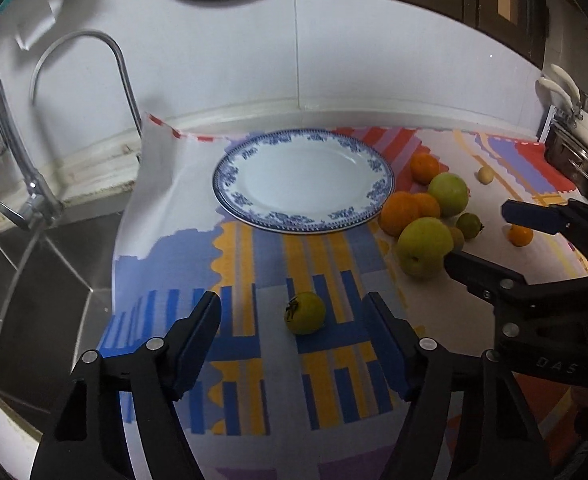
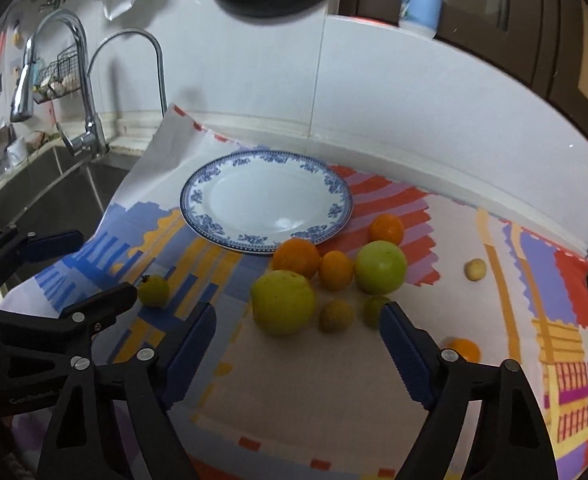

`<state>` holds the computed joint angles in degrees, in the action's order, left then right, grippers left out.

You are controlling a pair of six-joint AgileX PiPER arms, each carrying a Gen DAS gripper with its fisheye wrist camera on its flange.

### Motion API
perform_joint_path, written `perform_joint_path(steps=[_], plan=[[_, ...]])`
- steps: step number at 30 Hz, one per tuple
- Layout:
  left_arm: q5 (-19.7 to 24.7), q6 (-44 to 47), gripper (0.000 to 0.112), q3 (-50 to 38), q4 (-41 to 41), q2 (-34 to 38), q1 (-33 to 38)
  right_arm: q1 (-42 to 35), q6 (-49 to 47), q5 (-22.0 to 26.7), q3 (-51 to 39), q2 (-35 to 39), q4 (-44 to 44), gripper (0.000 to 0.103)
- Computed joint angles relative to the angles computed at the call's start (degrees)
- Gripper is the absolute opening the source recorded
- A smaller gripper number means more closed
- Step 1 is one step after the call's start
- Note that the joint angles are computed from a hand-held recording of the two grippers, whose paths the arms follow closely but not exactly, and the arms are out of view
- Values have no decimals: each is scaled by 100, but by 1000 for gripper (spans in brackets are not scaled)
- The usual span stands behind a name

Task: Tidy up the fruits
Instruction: 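Reach the left tool to the small green-yellow fruit while the right tool reaches the large yellow citrus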

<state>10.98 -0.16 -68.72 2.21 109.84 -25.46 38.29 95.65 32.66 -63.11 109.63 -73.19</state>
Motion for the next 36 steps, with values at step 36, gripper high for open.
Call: perform_joint_path(steps=[36], plan=[[686, 1889, 28, -883, -1837, 897, 156, -810, -1362, -1326, -686, 846, 757, 52]])
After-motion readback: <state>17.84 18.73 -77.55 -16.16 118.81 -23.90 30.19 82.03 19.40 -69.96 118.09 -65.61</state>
